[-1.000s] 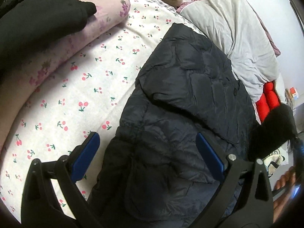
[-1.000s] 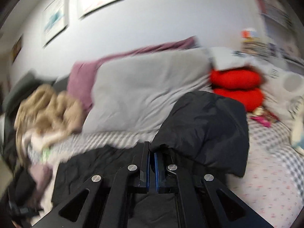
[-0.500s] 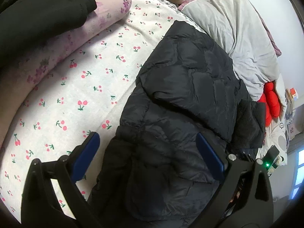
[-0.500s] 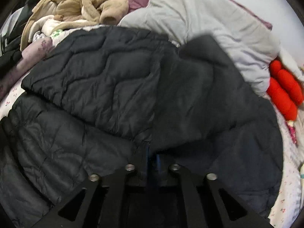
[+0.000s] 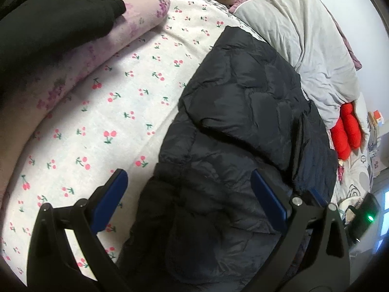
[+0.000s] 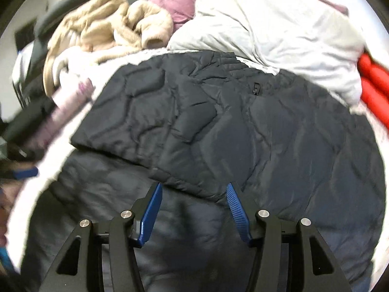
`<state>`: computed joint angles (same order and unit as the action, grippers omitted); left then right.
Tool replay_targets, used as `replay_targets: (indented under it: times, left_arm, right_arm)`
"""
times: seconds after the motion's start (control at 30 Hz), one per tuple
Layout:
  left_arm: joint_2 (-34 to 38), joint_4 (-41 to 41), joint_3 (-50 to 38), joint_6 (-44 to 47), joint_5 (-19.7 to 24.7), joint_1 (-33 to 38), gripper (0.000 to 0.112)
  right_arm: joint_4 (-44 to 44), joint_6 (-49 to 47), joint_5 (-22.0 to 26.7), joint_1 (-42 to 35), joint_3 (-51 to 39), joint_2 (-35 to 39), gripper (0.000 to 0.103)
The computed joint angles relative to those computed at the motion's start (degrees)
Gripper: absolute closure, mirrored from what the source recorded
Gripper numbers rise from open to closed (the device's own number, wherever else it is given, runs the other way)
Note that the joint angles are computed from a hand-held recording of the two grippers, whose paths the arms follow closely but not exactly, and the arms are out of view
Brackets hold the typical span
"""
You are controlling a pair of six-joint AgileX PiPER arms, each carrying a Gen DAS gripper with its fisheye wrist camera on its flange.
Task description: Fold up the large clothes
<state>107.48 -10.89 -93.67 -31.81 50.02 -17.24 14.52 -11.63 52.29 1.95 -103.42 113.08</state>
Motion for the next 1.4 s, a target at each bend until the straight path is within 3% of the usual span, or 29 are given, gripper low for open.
replay_targets:
  times: [0.1,0.17,0.23,0.3,0.33,0.43,0.47,0.6,0.8,0.9,0.97,1.03,1.13,1.33,1.4]
  left_arm:
    - [-0.54,1.78,0.00,-0.30,-0.26,-0.61,0.012]
    - [-0.83,4.29,-0.31,-0.96,-0.31,-1.78,0.012]
    - [-0.84,6.33,-0.75,-1.63,-0.26,-2.84,0.012]
    - [-0.90,8.66,-0.96,-2.74,-0.19,-4.01,0.012]
    - [-1.12,9.86,-0.81,-3.64,-0.17,-4.55,0.012]
    - [-2.78,12.26,0.90,-6.00,-0.63,-5.87,0.012]
    - [-3.69,12.59,1.79,-6.36,-0.87,-6.26,0.012]
    - [-7.79,14.24,5.13,-5.96,-1.87,-7.82,0.012]
    - [-12.96,14.22,9.67,-5.78,-1.94,-6.96,0.012]
    - [-15.49,12.84,12.29,-3.66,-1.67,-5.76,0.012]
    - [-17.78,15.09,14.03,-3.92,-1.38,-6.13,0.012]
    - [-19.95,16.71,15.51,-4.20,-1.59,-6.77,0.012]
    - [-23.87,12.71,18.37,0.06,-2.97,-5.74,0.012]
    - [-30.85,10.36,23.62,1.13,-3.75,-3.17,0.012]
    - [-33.93,11.93,25.64,1.30,-3.80,-3.84,0.012]
  right_arm:
    - [2.69,0.39,-0.63,-1.58,6.69,-7.50,0.043]
    - [1.70,0.52,-1.38,-1.98,10.62,-12.92,0.033]
    - [-0.20,1.20,-4.02,-1.93,15.98,-20.00,0.018]
    - [-2.32,2.69,-6.35,-2.17,19.76,-26.02,0.011]
    - [-3.30,4.04,-7.74,-2.62,21.80,-28.91,0.003]
    - [-0.65,5.33,-13.77,-6.09,30.18,-35.32,0.000]
    - [0.52,6.03,-13.21,-7.31,31.34,-35.36,0.000]
    - [0.92,13.72,-3.13,-9.94,25.83,-30.51,0.000]
    - [5.73,7.45,-9.71,-14.43,29.88,-39.45,0.000]
    - [9.75,4.16,-5.81,-19.43,29.46,-39.00,0.000]
    - [1.93,12.11,-5.40,-19.94,28.98,-39.52,0.000]
    - [-0.61,14.18,-5.19,-21.28,28.29,-40.87,0.000]
    - [6.03,5.30,-4.93,-26.67,28.21,-44.06,0.000]
    - [12.42,-0.62,8.97,-38.63,24.20,-40.02,0.000]
    - [8.43,2.62,9.26,-39.77,23.83,-41.63,0.000]
